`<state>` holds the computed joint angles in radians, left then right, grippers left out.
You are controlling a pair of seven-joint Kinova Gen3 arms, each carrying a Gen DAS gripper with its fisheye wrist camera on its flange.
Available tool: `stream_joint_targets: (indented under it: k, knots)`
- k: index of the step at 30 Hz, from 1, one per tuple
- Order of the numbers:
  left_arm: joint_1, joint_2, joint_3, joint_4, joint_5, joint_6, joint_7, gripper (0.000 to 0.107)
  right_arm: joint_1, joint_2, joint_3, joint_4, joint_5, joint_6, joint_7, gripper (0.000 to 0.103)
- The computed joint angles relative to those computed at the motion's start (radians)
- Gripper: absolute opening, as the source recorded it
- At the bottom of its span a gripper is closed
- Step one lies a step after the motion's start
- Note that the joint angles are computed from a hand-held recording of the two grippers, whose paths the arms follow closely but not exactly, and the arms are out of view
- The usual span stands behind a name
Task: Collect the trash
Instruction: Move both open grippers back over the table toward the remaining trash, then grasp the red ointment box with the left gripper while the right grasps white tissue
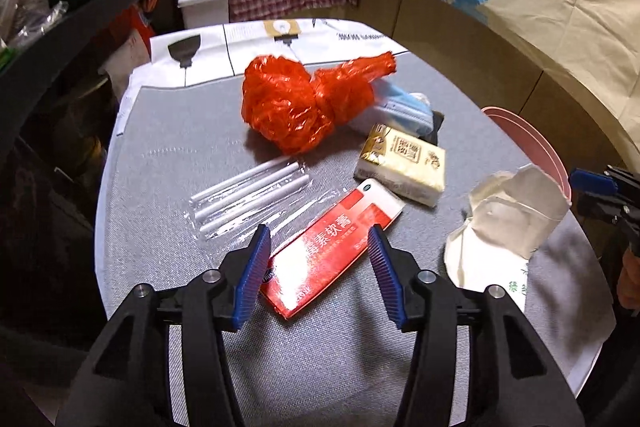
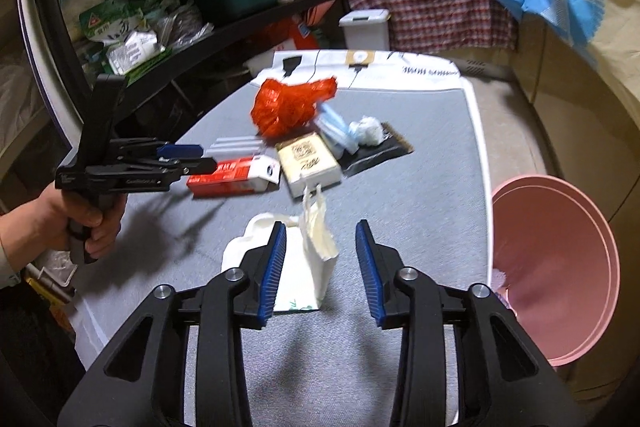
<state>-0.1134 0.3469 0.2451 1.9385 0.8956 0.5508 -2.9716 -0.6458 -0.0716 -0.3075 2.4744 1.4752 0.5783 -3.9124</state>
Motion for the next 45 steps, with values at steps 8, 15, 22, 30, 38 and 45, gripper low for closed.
stream_joint_targets:
  k: [8, 15, 22, 30, 38, 45]
  knots:
    - [0.026, 0.028, -0.01, -0.033, -0.114, 0.038, 0.089, 0.055, 0.016, 0.055, 0.016, -0.041, -0.042, -0.04, 0.101, 0.039]
    - [0.051, 0.027, -0.019, -0.035, -0.207, 0.089, 0.111, 0.052, 0.024, 0.071, 0.021, -0.058, -0.095, -0.048, 0.166, 0.038]
    - [0.044, 0.0, -0.004, -0.016, -0.208, 0.076, 0.103, 0.036, 0.024, 0.071, 0.021, -0.058, -0.109, -0.05, 0.189, 0.02]
    - [0.031, -0.047, -0.024, 0.01, -0.15, 0.068, 0.073, 0.034, 0.003, 0.054, 0.0, -0.055, -0.131, -0.009, 0.203, 0.01]
    - [0.042, -0.105, -0.052, 0.051, -0.09, 0.056, 0.06, 0.034, -0.026, 0.009, -0.033, -0.038, -0.16, 0.068, 0.179, 0.009]
    - [0.06, -0.156, -0.073, 0.091, -0.018, 0.036, 0.06, 0.034, -0.046, -0.033, -0.07, -0.024, -0.187, 0.154, 0.142, 0.009]
